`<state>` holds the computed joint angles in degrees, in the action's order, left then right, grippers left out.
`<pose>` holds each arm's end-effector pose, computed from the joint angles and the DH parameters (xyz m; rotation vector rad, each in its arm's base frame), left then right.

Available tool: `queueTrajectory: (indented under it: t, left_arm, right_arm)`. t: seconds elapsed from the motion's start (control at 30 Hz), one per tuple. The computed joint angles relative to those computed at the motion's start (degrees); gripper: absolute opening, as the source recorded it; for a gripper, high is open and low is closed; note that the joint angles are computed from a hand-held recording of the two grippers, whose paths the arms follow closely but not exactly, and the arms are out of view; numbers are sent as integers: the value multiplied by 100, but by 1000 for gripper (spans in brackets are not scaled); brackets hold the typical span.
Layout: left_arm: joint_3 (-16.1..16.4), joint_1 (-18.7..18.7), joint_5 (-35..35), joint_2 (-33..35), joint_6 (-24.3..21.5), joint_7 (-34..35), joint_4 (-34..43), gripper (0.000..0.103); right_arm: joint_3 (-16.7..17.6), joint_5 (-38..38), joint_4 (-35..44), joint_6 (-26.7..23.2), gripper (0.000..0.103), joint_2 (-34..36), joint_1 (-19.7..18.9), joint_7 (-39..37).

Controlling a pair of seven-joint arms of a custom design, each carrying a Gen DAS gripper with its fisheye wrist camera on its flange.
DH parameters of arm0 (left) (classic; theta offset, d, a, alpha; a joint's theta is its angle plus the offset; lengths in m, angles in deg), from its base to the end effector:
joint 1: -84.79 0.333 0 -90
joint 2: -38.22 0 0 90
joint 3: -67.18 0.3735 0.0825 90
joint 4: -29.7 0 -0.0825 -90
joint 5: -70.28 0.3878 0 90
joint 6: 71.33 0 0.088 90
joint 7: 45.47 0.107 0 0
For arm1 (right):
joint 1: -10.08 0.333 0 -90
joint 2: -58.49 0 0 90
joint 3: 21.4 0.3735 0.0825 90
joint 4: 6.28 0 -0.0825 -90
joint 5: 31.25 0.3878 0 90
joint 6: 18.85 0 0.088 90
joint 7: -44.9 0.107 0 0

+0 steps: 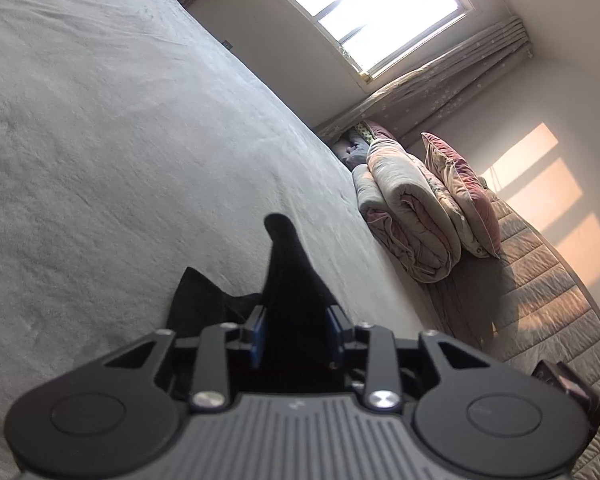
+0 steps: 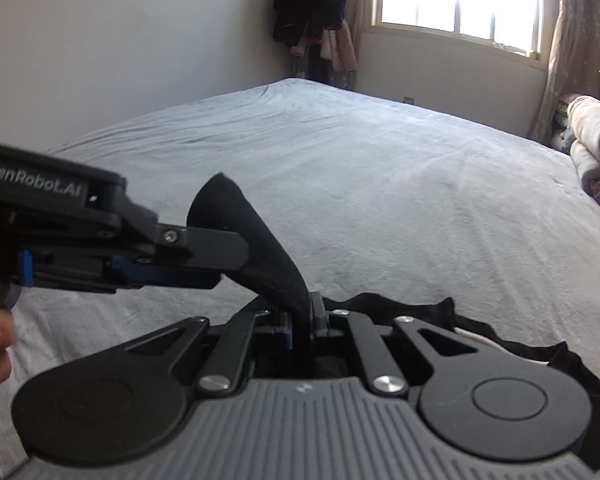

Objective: Fold clothes

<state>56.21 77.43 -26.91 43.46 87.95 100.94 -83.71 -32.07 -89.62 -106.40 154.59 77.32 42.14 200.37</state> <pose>0.5924 -0.1460 0.5163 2.0044 -1.6636 1.7005 0.6190 0.3308 0.5221 -1.7470 1.3776 -0.7756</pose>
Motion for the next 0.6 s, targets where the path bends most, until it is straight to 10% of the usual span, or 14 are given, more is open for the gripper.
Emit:
queueTrajectory:
  t: [0.23, 0.6]
  left_arm:
    - [-15, 5, 579, 172, 355, -549, -15, 35]
    - [-218, 92, 1634, 389, 391, -1092, -85, 16]
  right_arm:
    - [-501, -1357, -465, 284, 7, -591, -34, 2027]
    - [-380, -3605, -932, 669, 7, -1007, -670, 5661]
